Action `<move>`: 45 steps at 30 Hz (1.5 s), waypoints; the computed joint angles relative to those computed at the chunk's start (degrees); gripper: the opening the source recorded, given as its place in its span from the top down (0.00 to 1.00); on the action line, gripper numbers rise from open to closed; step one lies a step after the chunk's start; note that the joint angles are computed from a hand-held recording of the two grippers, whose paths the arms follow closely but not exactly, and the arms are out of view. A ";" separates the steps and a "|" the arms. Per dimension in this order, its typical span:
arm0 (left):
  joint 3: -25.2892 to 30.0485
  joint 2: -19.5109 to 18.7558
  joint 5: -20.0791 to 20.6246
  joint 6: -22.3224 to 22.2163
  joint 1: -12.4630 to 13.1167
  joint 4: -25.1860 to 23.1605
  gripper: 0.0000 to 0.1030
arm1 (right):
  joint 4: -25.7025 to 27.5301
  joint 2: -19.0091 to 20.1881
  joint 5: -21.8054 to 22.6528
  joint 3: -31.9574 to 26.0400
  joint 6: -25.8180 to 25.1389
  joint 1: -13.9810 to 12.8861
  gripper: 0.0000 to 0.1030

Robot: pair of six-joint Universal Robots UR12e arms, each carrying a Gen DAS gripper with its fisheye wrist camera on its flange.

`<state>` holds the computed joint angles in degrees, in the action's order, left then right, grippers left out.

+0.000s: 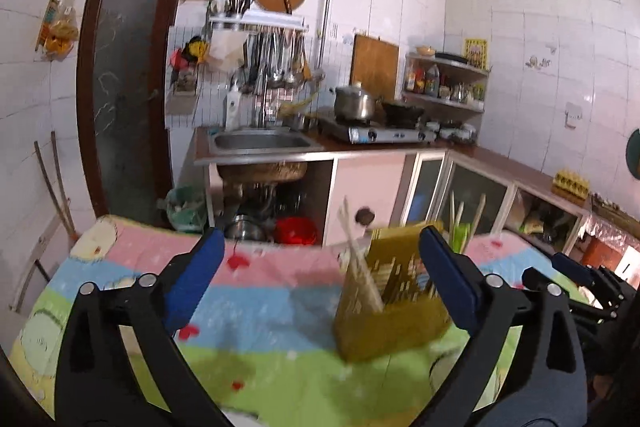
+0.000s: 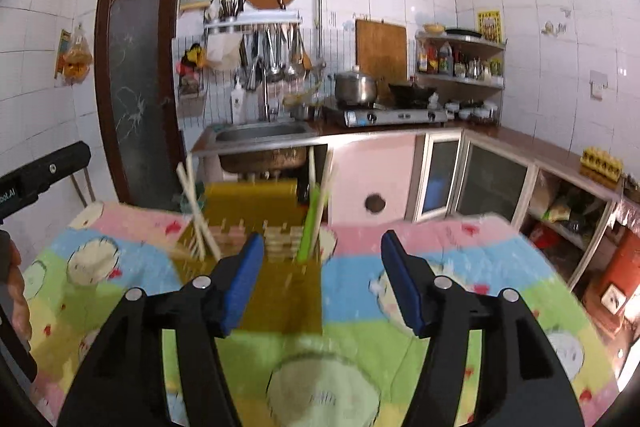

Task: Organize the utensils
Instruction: 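Lower the right gripper onto the grey fork handle and close it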

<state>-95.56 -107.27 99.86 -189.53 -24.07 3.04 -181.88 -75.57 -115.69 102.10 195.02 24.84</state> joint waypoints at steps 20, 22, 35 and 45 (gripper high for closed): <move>-11.22 2.41 -1.79 -1.79 -0.24 -9.19 0.05 | 14.83 -2.34 2.39 7.61 12.52 2.73 0.26; -11.37 2.29 -1.63 -1.53 -0.46 -10.32 0.05 | 17.81 -2.15 2.83 7.19 12.53 2.86 0.26; -11.01 1.97 -0.79 -2.10 -1.02 -14.88 0.05 | 25.22 -1.04 4.97 5.51 12.68 3.21 0.50; -9.98 1.52 -1.09 -3.14 -2.34 -16.55 0.05 | 25.58 -0.98 7.65 4.83 11.25 2.32 0.90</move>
